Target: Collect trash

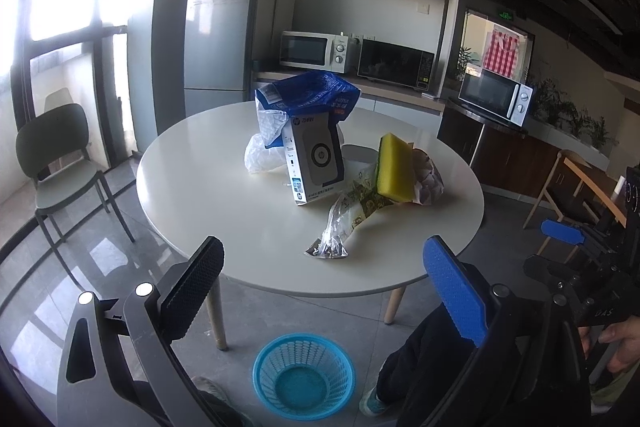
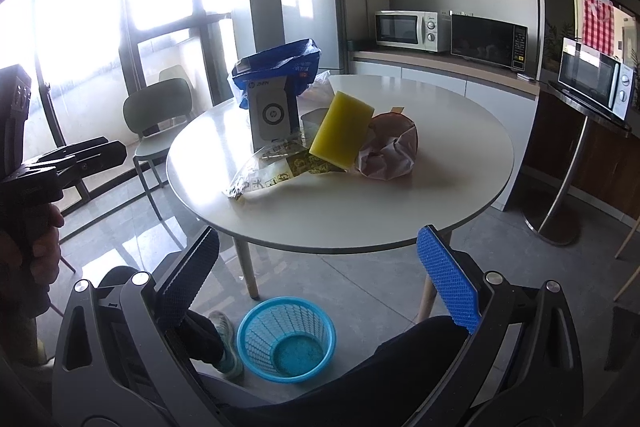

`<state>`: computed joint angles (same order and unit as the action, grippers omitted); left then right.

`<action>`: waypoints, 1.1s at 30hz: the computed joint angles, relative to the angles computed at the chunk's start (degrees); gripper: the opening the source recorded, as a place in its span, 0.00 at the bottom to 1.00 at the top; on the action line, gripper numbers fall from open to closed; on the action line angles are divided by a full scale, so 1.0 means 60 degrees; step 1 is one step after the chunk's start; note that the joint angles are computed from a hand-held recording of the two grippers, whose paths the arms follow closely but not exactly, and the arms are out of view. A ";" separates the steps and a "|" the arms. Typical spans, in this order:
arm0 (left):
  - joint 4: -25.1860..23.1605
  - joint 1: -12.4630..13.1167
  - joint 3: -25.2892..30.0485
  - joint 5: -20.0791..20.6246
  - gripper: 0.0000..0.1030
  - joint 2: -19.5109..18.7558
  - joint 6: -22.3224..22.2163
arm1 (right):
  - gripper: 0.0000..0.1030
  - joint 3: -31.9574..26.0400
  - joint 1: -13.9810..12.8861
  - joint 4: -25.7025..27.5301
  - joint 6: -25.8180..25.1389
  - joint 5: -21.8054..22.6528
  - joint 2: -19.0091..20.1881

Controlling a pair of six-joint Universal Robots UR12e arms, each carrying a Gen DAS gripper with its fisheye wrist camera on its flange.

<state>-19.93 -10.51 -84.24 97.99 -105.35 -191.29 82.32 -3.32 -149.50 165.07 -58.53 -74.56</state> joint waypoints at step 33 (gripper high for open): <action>0.0367 0.0101 -0.0109 0.0210 0.94 0.0022 -0.0476 | 0.91 -0.0270 0.0061 0.0319 0.0196 0.0032 0.0127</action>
